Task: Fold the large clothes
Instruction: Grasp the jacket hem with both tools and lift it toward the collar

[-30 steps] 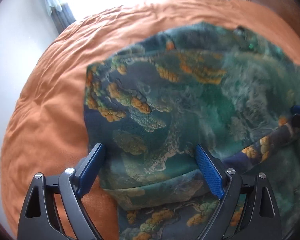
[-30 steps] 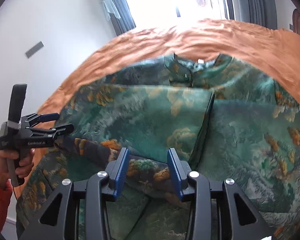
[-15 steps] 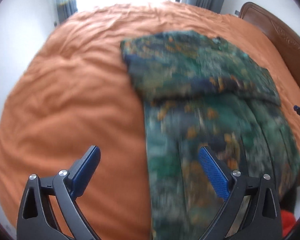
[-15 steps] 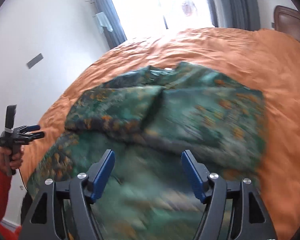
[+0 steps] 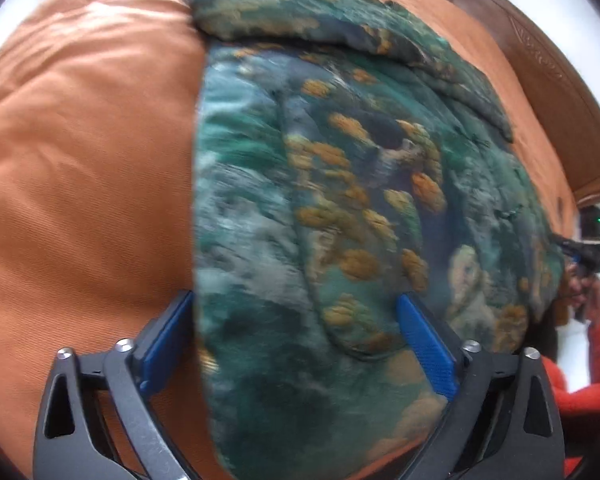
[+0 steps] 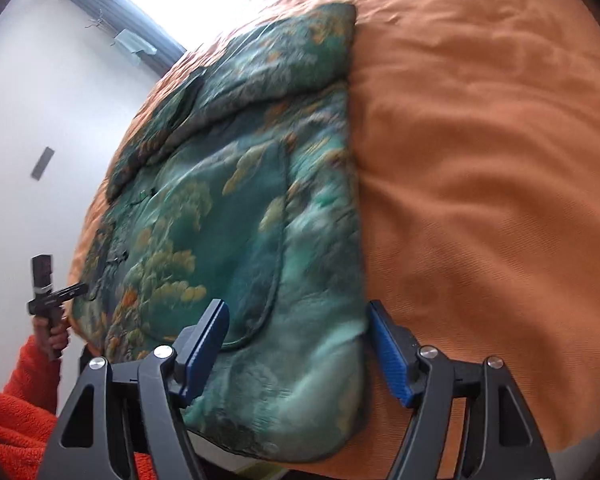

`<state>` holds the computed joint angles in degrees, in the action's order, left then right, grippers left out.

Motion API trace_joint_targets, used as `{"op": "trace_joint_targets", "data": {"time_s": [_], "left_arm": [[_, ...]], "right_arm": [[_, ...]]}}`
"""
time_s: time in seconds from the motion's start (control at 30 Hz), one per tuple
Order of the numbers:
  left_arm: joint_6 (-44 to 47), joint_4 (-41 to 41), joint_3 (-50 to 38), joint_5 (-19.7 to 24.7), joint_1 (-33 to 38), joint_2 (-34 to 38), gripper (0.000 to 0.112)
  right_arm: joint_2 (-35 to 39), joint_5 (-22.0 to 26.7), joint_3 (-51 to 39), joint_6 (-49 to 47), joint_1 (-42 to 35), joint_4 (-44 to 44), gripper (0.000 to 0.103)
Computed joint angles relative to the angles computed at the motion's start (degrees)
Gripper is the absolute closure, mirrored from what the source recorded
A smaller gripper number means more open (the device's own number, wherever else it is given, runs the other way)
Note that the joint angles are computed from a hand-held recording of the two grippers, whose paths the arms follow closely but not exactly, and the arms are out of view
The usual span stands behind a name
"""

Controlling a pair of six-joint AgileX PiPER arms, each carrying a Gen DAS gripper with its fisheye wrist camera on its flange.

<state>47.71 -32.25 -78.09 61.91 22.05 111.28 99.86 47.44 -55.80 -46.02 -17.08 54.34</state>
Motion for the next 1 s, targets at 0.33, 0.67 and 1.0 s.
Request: {"op": "trace_joint_targets", "data": {"time_s": [0.33,0.67,1.0], "left_arm": [[-2.4,-1.5,4.3,2.3,0.5,-7.7,0.098],[0.6,-2.8,17.5,2.0,5.2,-18.7,0.097],[1.6,-5.5,20.9,-2.8,6.5,-13.9,0.076]], "right_arm": [[-5.9,0.8,-5.7,8.3,10.1,-8.0,0.082],[-9.4,5.2,-11.9,13.0,15.0,-11.5,0.082],[-12.7,4.4,1.5,5.5,4.7,-7.6,0.081]]}}
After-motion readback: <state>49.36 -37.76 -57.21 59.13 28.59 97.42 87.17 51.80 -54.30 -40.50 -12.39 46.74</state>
